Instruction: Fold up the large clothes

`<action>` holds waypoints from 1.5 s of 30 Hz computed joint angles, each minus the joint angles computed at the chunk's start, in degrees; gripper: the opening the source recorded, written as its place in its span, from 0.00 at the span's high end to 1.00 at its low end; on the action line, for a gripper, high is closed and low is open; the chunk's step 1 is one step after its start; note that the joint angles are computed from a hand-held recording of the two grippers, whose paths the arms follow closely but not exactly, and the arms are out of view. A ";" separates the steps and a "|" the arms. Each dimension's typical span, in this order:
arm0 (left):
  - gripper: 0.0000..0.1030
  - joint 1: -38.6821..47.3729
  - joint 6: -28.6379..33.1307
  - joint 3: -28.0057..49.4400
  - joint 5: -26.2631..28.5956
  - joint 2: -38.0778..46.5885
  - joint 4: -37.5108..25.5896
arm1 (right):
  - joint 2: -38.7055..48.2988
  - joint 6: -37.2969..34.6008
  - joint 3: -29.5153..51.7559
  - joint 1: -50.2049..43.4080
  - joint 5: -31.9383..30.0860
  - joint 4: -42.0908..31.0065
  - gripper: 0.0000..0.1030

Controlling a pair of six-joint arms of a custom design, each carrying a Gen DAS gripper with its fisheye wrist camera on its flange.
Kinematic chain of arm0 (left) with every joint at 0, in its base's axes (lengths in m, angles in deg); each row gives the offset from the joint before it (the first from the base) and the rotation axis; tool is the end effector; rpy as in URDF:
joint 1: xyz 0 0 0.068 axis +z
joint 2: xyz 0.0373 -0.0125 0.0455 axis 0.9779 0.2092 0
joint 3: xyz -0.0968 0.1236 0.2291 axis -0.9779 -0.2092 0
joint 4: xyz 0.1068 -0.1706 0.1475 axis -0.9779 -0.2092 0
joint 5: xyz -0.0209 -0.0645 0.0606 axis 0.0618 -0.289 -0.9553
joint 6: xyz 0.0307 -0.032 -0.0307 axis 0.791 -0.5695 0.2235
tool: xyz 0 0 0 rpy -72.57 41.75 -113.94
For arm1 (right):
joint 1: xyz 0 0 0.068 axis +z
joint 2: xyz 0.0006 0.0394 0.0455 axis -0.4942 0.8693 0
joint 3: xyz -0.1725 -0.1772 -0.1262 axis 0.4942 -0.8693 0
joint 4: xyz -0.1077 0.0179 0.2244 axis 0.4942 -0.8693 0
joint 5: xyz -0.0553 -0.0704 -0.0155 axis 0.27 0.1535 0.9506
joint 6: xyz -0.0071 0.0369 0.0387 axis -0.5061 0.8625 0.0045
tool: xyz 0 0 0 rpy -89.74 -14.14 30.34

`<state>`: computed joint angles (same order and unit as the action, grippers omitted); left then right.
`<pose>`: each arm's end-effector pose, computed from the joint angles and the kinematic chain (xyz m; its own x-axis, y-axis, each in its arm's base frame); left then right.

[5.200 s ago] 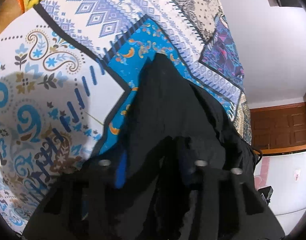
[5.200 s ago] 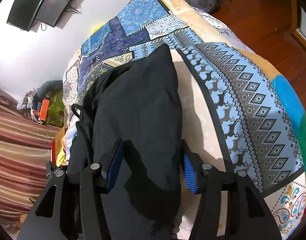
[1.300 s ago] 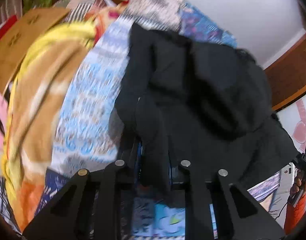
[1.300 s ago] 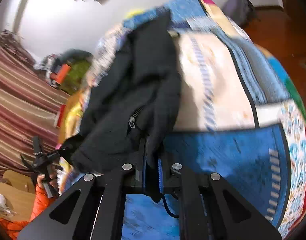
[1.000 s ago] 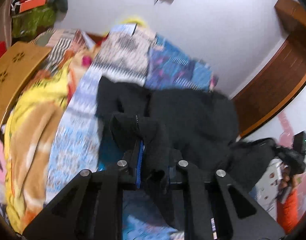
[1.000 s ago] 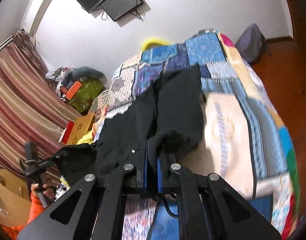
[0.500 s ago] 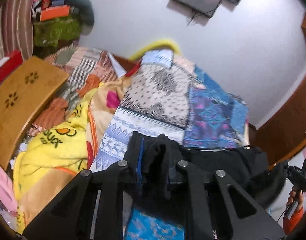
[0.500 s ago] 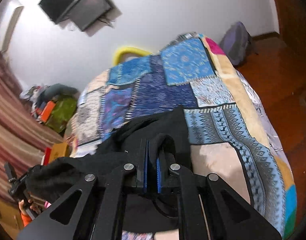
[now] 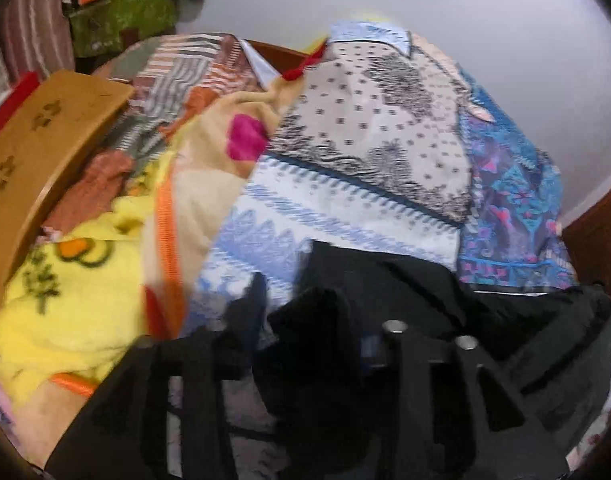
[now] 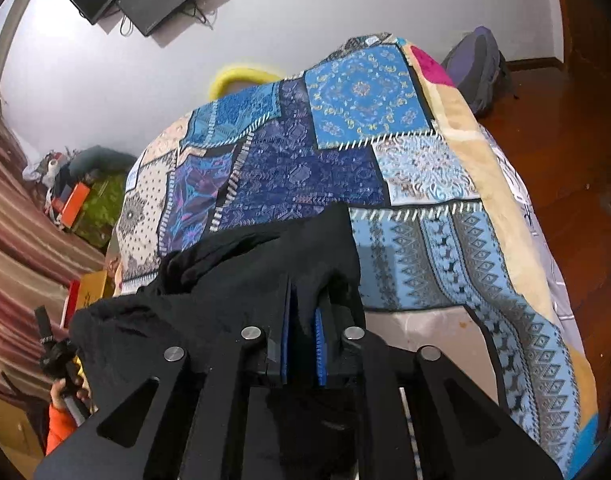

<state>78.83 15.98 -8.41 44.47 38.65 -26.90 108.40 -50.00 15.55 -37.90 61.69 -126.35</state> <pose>0.3498 0.0032 0.2509 -0.7946 -0.3455 -0.4992 -0.2615 0.9369 -0.2322 0.2602 -0.0212 0.3634 -0.8411 0.2436 -0.4829 -0.0054 0.8890 0.4579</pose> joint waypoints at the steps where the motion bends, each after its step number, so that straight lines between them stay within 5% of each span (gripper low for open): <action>1: 0.54 0.08 0.13 0.50 -0.52 -0.42 -1.41 | 0.51 -0.57 1.53 -0.29 0.07 -2.42 0.90; 5: 0.54 0.86 2.14 2.50 -0.62 -3.13 -6.47 | 0.76 -2.85 5.11 -0.66 1.09 -8.31 0.85; 9: 0.48 1.27 4.63 5.01 -1.58 -8.12 -11.09 | -2.95 -4.29 7.74 0.28 7.83 -10.94 0.54; 15: 0.44 -0.88 6.17 7.74 -3.55 -15.19 -15.73 | -6.23 -5.29 12.95 -1.69 4.92 -15.16 0.53; 23: 0.44 -17.29 6.32 5.81 -12.63 -20.25 -16.98 | -9.74 -1.37 13.10 17.48 18.53 -14.41 0.53; 28: 0.44 -25.79 3.13 3.69 -11.82 -17.47 -15.59 | -9.68 2.01 8.76 31.59 27.76 -11.08 0.53; 37: 0.40 -30.21 -0.27 0.40 -8.70 -7.09 -8.65 | -3.26 5.15 -0.71 42.25 30.36 -4.14 0.52; 45: 0.17 -28.78 -2.93 -5.71 -7.06 -5.18 1.15 | -3.27 4.52 -7.11 47.94 35.81 3.13 0.19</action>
<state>50.05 13.04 -14.12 37.40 33.47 -25.74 105.13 -45.47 8.45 10.03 97.50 -123.21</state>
